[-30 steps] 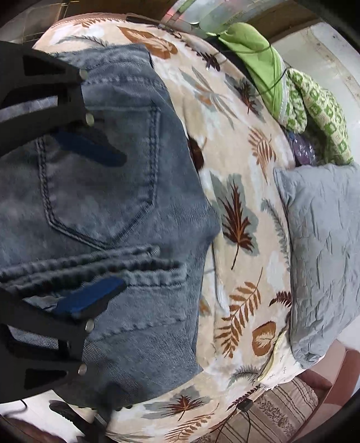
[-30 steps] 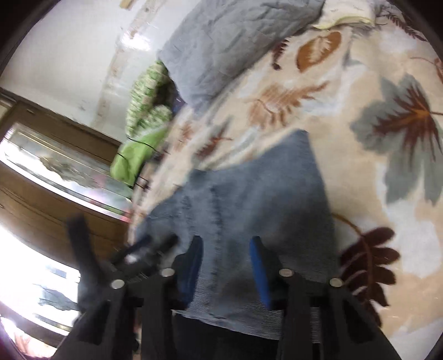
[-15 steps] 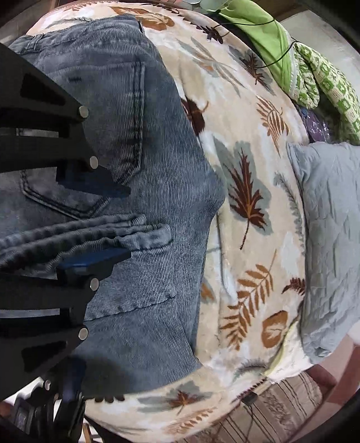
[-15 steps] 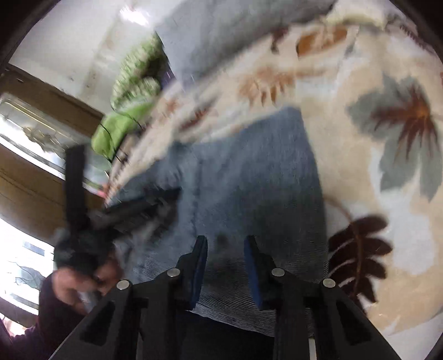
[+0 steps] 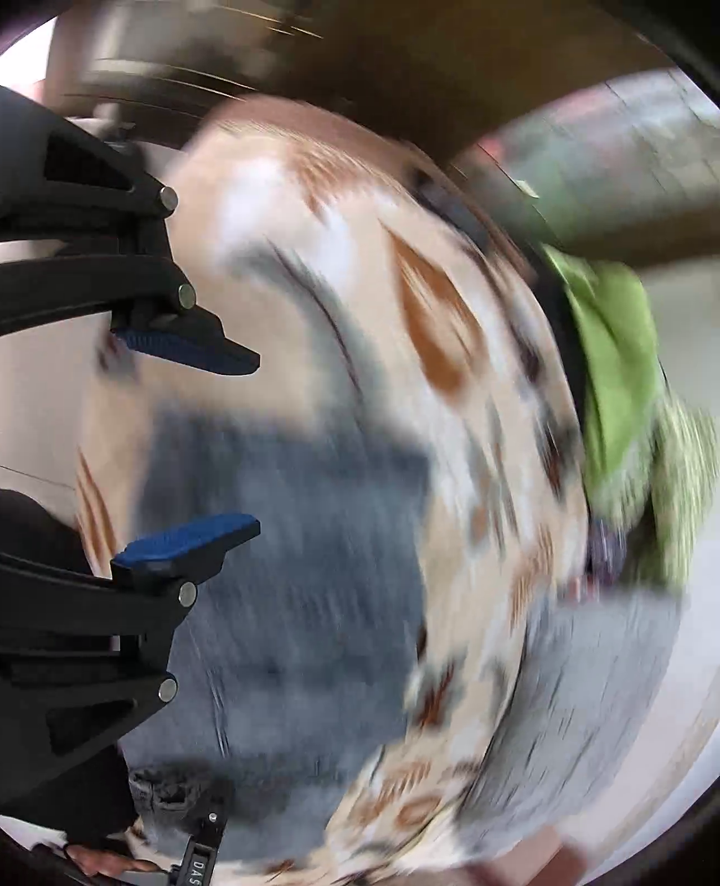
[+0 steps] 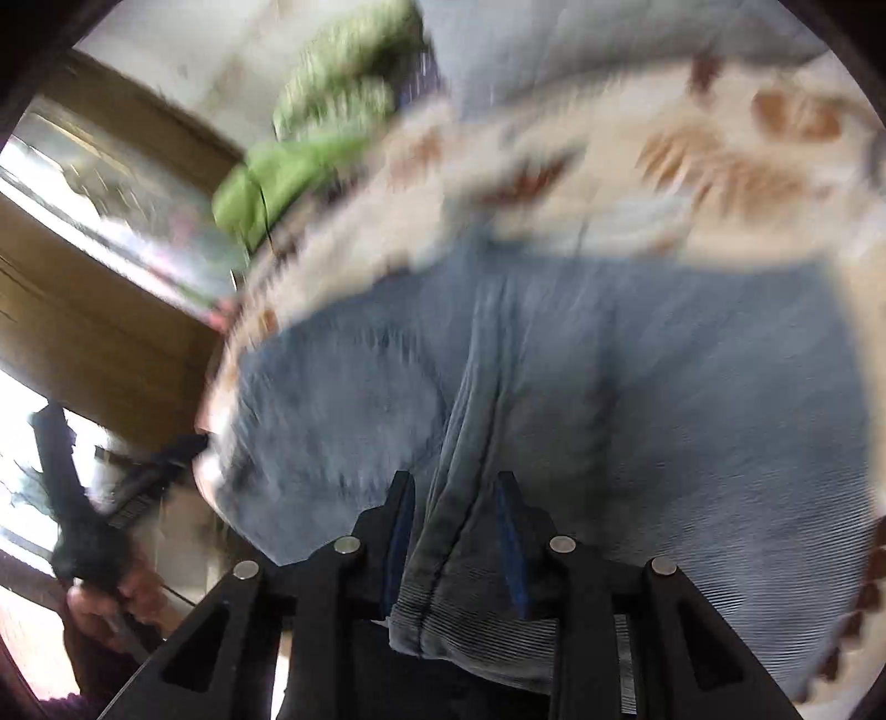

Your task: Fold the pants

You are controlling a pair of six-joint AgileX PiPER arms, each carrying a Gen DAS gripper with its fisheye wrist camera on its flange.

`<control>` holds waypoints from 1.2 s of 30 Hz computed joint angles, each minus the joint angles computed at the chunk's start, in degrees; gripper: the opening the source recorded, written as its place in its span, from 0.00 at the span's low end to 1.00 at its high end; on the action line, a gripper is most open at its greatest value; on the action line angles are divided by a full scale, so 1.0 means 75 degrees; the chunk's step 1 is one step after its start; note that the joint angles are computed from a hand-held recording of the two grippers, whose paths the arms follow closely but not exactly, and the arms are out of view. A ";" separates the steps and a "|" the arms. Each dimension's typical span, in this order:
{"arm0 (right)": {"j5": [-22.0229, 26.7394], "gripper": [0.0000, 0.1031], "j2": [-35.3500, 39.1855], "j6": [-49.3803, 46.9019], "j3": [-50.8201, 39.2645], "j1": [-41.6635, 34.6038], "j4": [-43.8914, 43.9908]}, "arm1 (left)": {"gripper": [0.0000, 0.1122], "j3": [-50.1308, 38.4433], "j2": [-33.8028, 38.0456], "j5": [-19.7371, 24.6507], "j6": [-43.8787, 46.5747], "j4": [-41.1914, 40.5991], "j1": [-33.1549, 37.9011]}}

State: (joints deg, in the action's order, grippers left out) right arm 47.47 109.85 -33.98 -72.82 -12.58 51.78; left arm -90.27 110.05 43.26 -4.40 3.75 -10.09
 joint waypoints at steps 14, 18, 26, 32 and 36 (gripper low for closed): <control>-0.0438 0.32 -0.1722 -0.0448 0.1133 0.0597 0.0545 | 0.61 0.0819 0.0211 0.0500 0.2016 -0.4293 0.1610; -0.0463 0.32 -0.1596 -0.0461 0.1230 0.0809 0.0598 | 0.61 0.0769 0.0471 0.1082 0.2439 -0.5395 0.1650; -0.0534 0.32 -0.1788 -0.0761 0.1475 0.0806 0.0680 | 0.55 0.0025 0.1447 0.1145 0.2310 -0.6257 0.1412; -0.0418 0.32 -0.1872 -0.1007 0.1572 0.0346 0.0945 | 0.36 -0.0395 0.1735 0.1332 0.2334 -0.6685 0.1495; -0.0423 0.32 -0.1880 -0.1096 0.1634 0.0225 0.1019 | 0.27 -0.0482 0.1693 0.1262 0.2346 -0.6562 0.1424</control>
State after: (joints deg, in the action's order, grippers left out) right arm 44.30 95.75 -42.20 -60.57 -10.90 59.42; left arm -93.89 122.74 52.73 13.20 -45.46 0.59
